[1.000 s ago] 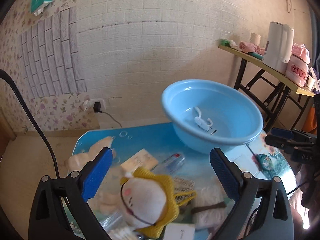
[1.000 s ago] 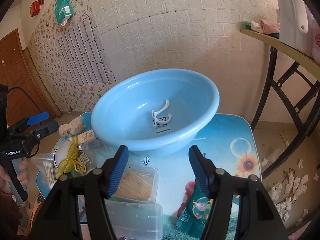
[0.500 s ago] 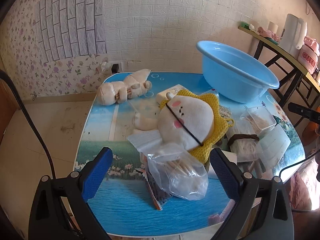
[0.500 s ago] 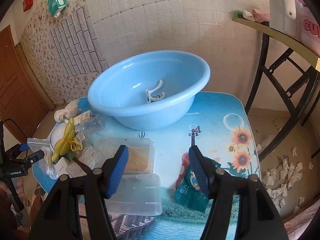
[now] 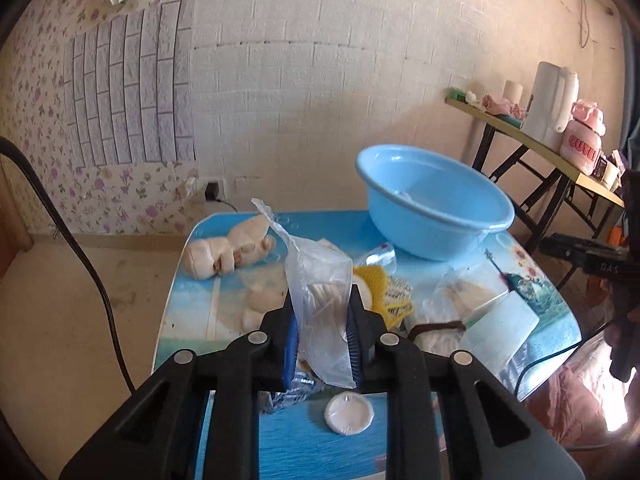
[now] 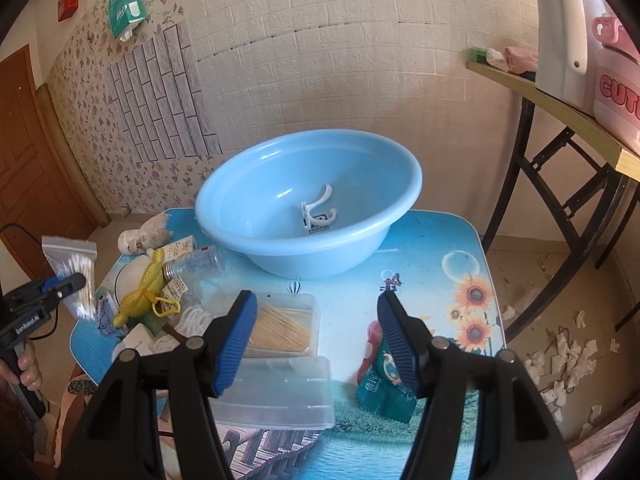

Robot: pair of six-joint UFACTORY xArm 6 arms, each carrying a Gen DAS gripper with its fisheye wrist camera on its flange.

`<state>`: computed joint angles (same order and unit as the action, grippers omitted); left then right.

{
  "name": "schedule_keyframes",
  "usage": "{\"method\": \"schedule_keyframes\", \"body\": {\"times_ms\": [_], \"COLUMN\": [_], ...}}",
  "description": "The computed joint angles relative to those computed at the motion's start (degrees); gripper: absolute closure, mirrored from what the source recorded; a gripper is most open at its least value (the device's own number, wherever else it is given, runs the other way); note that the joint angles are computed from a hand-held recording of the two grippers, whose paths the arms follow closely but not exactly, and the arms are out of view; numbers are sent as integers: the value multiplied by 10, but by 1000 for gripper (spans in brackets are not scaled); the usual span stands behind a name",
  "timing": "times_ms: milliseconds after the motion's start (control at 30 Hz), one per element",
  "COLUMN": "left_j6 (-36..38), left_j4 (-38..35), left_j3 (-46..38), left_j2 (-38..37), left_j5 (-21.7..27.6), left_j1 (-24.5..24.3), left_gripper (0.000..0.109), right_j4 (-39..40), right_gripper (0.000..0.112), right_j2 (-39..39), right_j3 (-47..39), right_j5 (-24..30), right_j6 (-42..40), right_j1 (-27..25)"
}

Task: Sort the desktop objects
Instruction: 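Carry the cotton swab bag to the blue basin and release it with the left gripper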

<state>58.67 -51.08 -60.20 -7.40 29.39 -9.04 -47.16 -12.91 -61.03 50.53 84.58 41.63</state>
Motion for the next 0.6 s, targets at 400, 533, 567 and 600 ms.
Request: {"method": "schedule_keyframes", "body": {"times_ms": [400,533,567,600], "left_j6": [-17,-45,-56,-78], "left_j4": [4,34,51,83], "left_j3": [-195,-276,-293,-309], "left_j2": [121,187,204,221], "left_j5": [14,8,3,-4], "left_j1": [-90,-129,-137,-146], "left_gripper": [89,88,88,82], "right_j4": [4,-20,-27,-30], "right_gripper": [50,50,50,50], "right_j2": [7,-3,-5,-7], "right_j3": [22,33,36,38], "right_j5": [-71,-97,-100,-102], "right_j6": [-7,5,9,11], "right_j1": [-41,-57,-60,-63]}}
